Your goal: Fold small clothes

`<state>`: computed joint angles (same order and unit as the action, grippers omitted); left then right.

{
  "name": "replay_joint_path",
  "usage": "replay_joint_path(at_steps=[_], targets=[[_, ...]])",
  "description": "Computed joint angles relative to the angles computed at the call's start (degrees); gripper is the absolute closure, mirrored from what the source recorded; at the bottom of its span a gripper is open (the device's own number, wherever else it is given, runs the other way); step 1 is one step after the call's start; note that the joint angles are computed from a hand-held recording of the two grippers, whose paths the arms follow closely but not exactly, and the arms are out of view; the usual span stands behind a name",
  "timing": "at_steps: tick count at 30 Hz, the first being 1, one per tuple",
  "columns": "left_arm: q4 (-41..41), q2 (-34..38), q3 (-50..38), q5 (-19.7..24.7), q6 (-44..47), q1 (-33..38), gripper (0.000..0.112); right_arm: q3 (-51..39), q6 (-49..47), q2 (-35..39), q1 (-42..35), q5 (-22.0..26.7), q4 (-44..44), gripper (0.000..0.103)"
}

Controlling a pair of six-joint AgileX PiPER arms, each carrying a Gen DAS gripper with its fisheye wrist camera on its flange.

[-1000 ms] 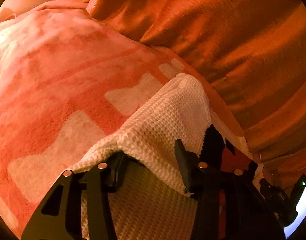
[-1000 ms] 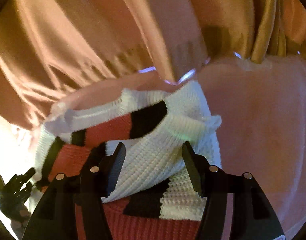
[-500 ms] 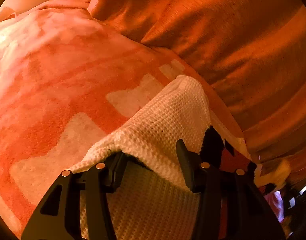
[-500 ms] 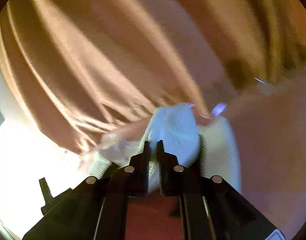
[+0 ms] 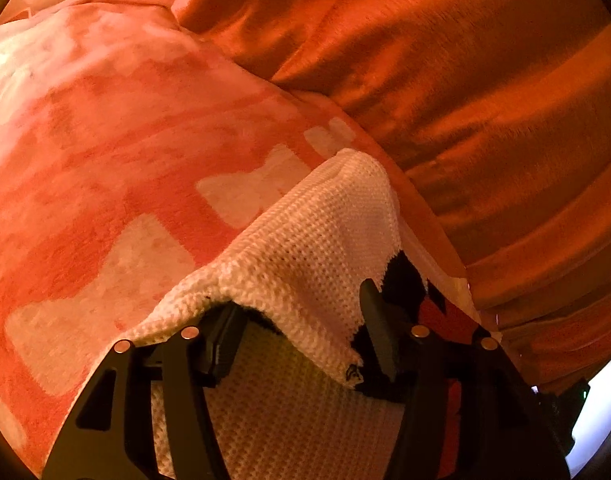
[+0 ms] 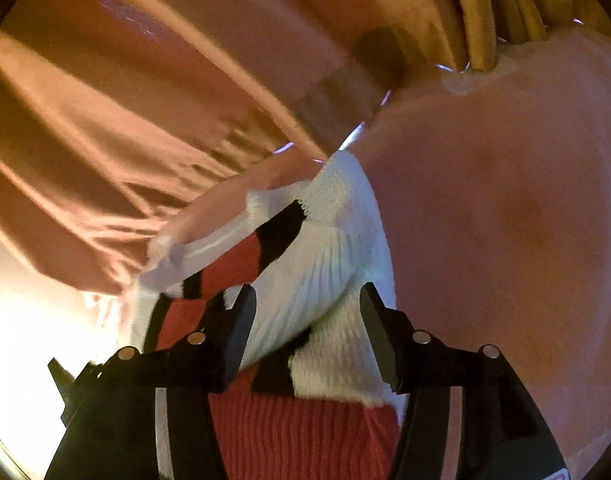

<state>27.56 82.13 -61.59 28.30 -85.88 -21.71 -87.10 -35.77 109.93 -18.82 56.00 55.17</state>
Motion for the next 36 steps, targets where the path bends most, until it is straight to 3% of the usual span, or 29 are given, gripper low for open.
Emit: replay_joint_path(at_steps=[4,9,14,15,17,18,19,25,27,29,32,34,36], targets=[[-1.68,-0.06,0.31,-0.58,1.11,0.81,0.058,1.95,1.76,-6.61,6.43,-10.49,-7.82,0.049],[-1.54,0.27,-0.25,0.37,1.29,0.57,0.058,-10.56,16.81,0.5,13.67,-4.8,-26.14,0.047],[-1.73,0.52,-0.57,0.98,2.13,0.5,0.058,-11.61,22.75,4.51,18.12,-7.66,-35.75,0.047],[-1.93,0.64,-0.66,1.01,2.33,0.56,0.058,-9.27,21.33,3.97,18.17,-10.53,-35.03,0.05],[-1.91,0.67,-0.6,1.08,2.48,0.58,0.058,-6.01,16.49,2.7,16.93,-13.66,-30.43,0.072],[-1.99,0.7,-0.63,1.09,2.59,0.62,0.058,-5.29,12.44,2.47,15.23,-12.67,-24.75,0.094],[-1.98,0.66,-0.62,1.1,2.64,0.63,0.058,-5.12,8.97,1.72,13.07,-9.55,-19.02,0.097],[-2.01,0.65,-0.59,0.81,2.25,0.74,0.058,16.02,-19.65,-11.82,-4.71,1.0,11.44,0.097],[-1.47,0.68,-0.48,0.84,1.67,0.56,0.058,19.44,-21.44,-10.67,-7.4,1.67,10.14,0.097],[-0.7,0.87,-0.7,1.29,1.06,0.09,0.058,18.69,-18.56,-8.12,-7.92,1.84,6.34,0.09],[-1.03,0.47,-0.21,0.88,1.35,0.19,0.056,17.36,-17.18,-4.73,-11.21,7.55,8.34,0.086],[-1.61,0.36,-0.04,0.42,1.73,0.42,0.055,16.25,-16.88,-4.97,-12.31,9.05,10.12,0.06],[-2.34,0.33,0.12,-0.17,2.14,0.78,0.054,14.44,-15.98,-4.94,-12.94,10.71,10.86,0.054]])
